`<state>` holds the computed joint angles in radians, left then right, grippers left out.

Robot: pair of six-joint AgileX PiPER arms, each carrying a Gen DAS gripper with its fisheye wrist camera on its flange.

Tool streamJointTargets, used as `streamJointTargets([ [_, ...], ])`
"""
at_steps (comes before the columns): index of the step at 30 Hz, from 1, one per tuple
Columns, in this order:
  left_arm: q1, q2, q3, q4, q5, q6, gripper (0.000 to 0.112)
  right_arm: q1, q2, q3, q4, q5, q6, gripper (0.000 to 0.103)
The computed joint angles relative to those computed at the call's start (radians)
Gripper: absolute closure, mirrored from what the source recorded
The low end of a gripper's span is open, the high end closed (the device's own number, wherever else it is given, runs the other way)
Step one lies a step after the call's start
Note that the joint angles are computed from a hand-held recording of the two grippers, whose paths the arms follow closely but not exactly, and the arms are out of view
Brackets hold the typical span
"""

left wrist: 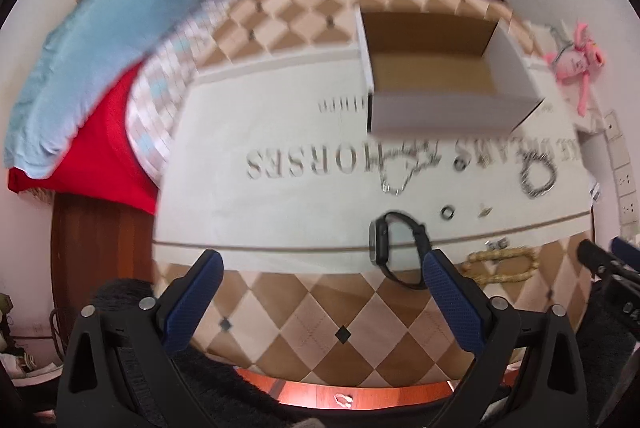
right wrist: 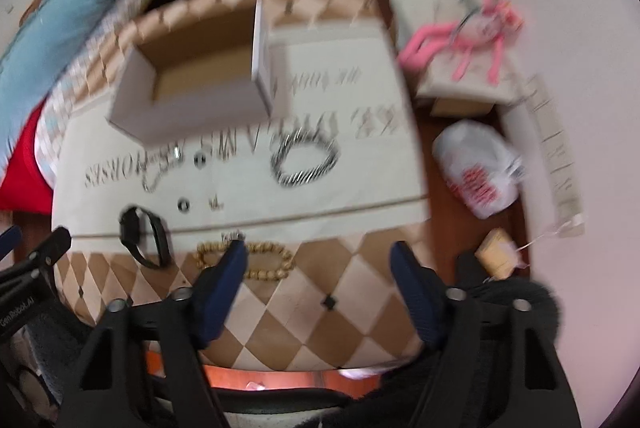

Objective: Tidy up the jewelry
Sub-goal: 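Grasp the black watch band with the left gripper while the right grasps the wooden bead bracelet, then carry both items into the cardboard box and open both grippers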

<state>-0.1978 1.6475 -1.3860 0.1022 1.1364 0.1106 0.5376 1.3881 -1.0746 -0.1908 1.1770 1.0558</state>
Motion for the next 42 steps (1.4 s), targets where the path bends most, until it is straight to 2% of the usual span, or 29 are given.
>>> streamJointTargets([
  [1,0.009,0.021,0.005,-0.015,0.002,0.005,0.035,-0.021,0.022,0.044,0.036,-0.062,-0.013,0.038],
  [3,0.04,0.063,0.001,-0.068,0.024,0.019,0.045,-0.036,0.05,0.109,0.084,-0.163,-0.026,0.041],
  [8,0.081,0.121,0.008,-0.184,0.046,0.046,0.051,-0.029,0.126,0.179,0.115,-0.295,0.01,0.049],
  [10,0.085,0.136,0.01,-0.218,0.051,0.064,0.051,-0.032,0.145,0.2,0.139,-0.332,0.004,0.056],
  [11,0.083,0.143,0.013,-0.224,0.05,0.064,0.051,-0.033,0.154,0.208,0.152,-0.344,-0.004,0.057],
  [13,0.076,0.162,0.016,-0.23,0.041,0.06,0.054,-0.009,0.155,0.212,0.119,-0.348,0.031,0.067],
  [14,0.073,0.168,0.022,-0.235,0.03,0.061,0.062,-0.004,0.156,0.212,0.11,-0.346,0.044,0.071],
  [15,0.07,0.174,0.026,-0.235,0.02,0.066,0.081,-0.002,0.151,0.215,0.106,-0.345,0.051,0.084],
  [16,0.066,0.178,0.034,-0.232,0.008,0.075,0.095,-0.004,0.145,0.226,0.116,-0.354,0.048,0.093],
  [17,0.061,0.174,0.045,-0.225,-0.007,0.084,0.097,-0.013,0.14,0.223,0.148,-0.331,0.008,0.093],
  [21,0.055,0.124,0.115,-0.201,-0.06,0.129,0.101,-0.038,0.099,0.263,0.231,-0.347,-0.066,0.093],
  [24,0.055,0.078,0.177,-0.183,-0.097,0.157,0.103,-0.055,0.072,0.279,0.237,-0.362,-0.049,0.093],
  [27,0.059,0.052,0.216,-0.176,-0.121,0.167,0.103,-0.034,0.083,0.282,0.182,-0.367,-0.015,0.092],
  [31,0.079,0.022,0.235,-0.188,-0.124,0.191,0.103,0.017,0.111,0.235,0.123,-0.322,0.064,0.093],
  [33,0.085,0.02,0.192,-0.206,-0.087,0.206,0.103,0.012,0.098,0.247,0.144,-0.351,0.058,0.094],
  [34,0.087,0.009,0.18,-0.214,-0.073,0.211,0.103,-0.017,0.076,0.272,0.204,-0.391,0.016,0.094],
  [37,0.122,-0.027,0.152,-0.244,-0.03,0.251,0.103,-0.025,0.014,0.274,0.252,-0.417,0.01,0.094],
  [42,0.175,-0.051,0.044,-0.289,0.062,0.311,0.103,-0.043,-0.055,0.18,0.243,-0.371,-0.026,0.094],
])
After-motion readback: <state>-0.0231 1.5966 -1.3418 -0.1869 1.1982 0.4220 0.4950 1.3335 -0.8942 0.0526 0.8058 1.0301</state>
